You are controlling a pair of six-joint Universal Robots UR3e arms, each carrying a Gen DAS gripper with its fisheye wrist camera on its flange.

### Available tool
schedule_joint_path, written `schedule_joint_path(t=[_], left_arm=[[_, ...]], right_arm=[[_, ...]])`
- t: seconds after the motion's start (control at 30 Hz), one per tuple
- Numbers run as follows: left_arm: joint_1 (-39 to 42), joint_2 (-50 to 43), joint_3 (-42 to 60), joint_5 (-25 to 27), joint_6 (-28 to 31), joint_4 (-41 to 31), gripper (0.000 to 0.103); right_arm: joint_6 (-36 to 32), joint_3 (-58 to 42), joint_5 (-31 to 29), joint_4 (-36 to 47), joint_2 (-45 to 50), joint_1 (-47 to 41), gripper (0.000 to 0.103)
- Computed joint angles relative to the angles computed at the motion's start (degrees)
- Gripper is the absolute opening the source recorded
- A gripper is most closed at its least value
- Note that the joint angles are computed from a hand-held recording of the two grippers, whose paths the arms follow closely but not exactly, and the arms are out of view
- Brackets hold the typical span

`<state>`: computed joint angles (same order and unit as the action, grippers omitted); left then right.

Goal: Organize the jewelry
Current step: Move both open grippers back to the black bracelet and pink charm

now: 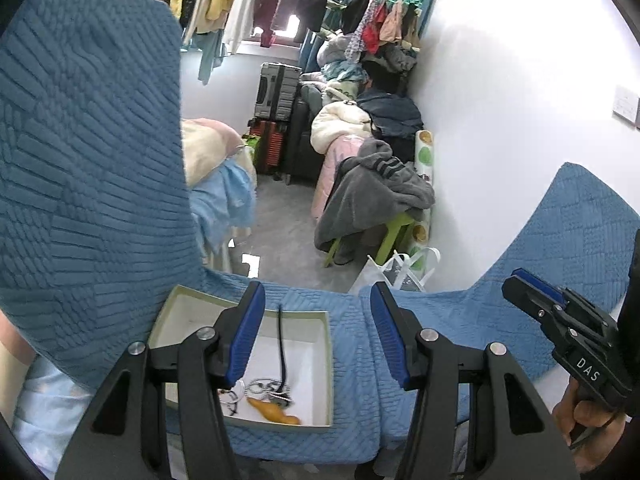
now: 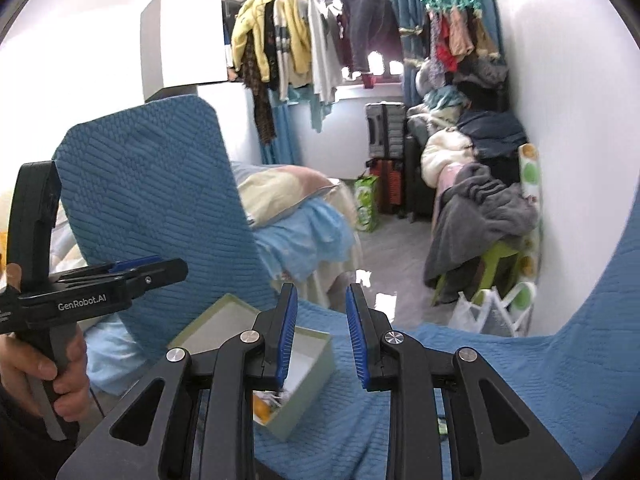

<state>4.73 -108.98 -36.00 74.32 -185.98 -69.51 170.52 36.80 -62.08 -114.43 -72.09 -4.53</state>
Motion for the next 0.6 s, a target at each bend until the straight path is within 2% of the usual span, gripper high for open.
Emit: schedule_joint_path(t=[0.2, 0.33, 0.6], left_arm=[[-3.6, -0.2, -5.5, 1.2, -2.0, 5.1, 0.056], [-6.2, -2.6, -5.3, 2.0, -3.4, 6.2, 0.056], [-10.6, -5.2, -5.4, 5.0, -5.6, 7.9, 0.056]], right_arm=[[-2.0, 15.5, 1.1, -5.8, -8.6, -5.2, 0.023], [-3.5, 24.4, 2.3, -7.8, -13.0, -8.7, 0.023], [-6.9, 36.7, 4.1, -11.0, -18.0, -14.0, 0.023]])
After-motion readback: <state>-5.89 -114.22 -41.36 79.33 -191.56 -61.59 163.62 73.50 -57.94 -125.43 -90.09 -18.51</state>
